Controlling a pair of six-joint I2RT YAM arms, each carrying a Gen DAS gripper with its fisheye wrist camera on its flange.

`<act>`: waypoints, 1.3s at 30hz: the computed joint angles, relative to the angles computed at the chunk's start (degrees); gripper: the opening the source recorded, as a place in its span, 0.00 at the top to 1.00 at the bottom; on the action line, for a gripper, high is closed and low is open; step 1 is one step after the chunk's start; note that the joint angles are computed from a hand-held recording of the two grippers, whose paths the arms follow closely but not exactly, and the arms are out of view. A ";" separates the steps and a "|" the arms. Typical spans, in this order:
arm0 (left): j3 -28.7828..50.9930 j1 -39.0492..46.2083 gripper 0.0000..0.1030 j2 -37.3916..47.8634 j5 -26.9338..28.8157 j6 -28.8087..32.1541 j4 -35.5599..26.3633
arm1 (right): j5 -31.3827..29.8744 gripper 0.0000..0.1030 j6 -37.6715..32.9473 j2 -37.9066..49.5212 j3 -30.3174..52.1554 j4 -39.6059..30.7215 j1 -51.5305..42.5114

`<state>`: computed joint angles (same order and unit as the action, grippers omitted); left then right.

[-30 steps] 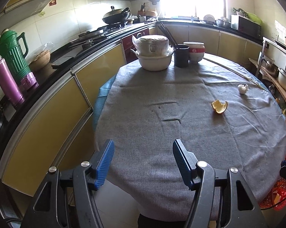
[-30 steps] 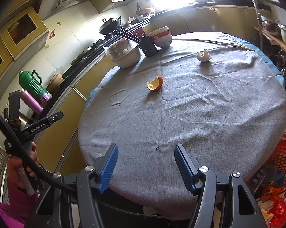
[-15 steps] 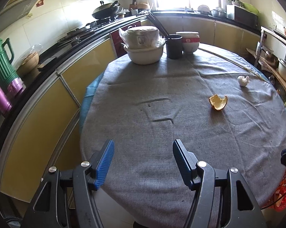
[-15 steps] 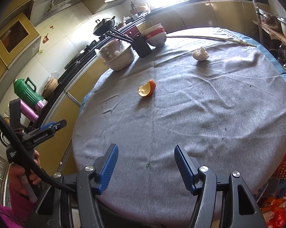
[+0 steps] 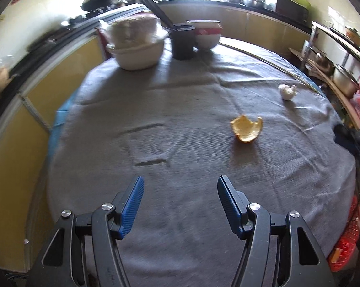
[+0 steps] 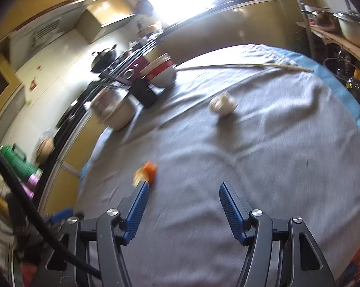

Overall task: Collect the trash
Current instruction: 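Grasp the white crumpled tissue with the right tool while the left tool grasps the orange peel, then carry the orange peel with the left tool while the right tool carries the tissue to the basket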

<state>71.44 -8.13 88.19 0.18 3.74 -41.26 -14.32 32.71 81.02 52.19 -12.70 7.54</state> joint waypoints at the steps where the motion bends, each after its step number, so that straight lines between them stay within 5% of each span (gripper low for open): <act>1: 1.12 -0.64 0.37 1.61 0.55 -0.36 -0.18 | 0.10 0.38 -0.35 2.38 1.86 0.12 -0.87; 12: 15.67 -4.50 0.37 18.37 8.08 -5.01 -2.61 | 2.35 0.47 -1.99 29.08 27.78 -0.85 -6.39; 18: 23.75 -5.82 0.37 26.41 10.84 -8.63 -3.49 | 1.98 0.57 -1.94 43.05 45.55 -10.54 -7.68; 23: 25.58 -8.39 0.37 29.27 8.23 -8.62 -1.09 | 3.70 0.60 -4.29 45.69 49.12 -12.57 -6.67; 24: 25.60 -8.57 0.40 29.60 8.29 -8.61 -0.73 | 4.51 0.61 -5.36 45.63 49.29 -13.01 -6.29; 28: 25.50 -8.90 0.82 30.67 8.15 -8.61 -0.27 | 4.64 0.65 -6.66 43.16 45.16 -10.44 -6.12; 39: 15.95 -10.66 0.91 19.89 -2.11 -6.26 1.66 | -0.25 0.78 -6.45 24.31 19.57 0.38 -4.64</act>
<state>87.39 -18.79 108.08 -1.93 -2.52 -39.60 -14.57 26.26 105.32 71.75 -12.32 2.90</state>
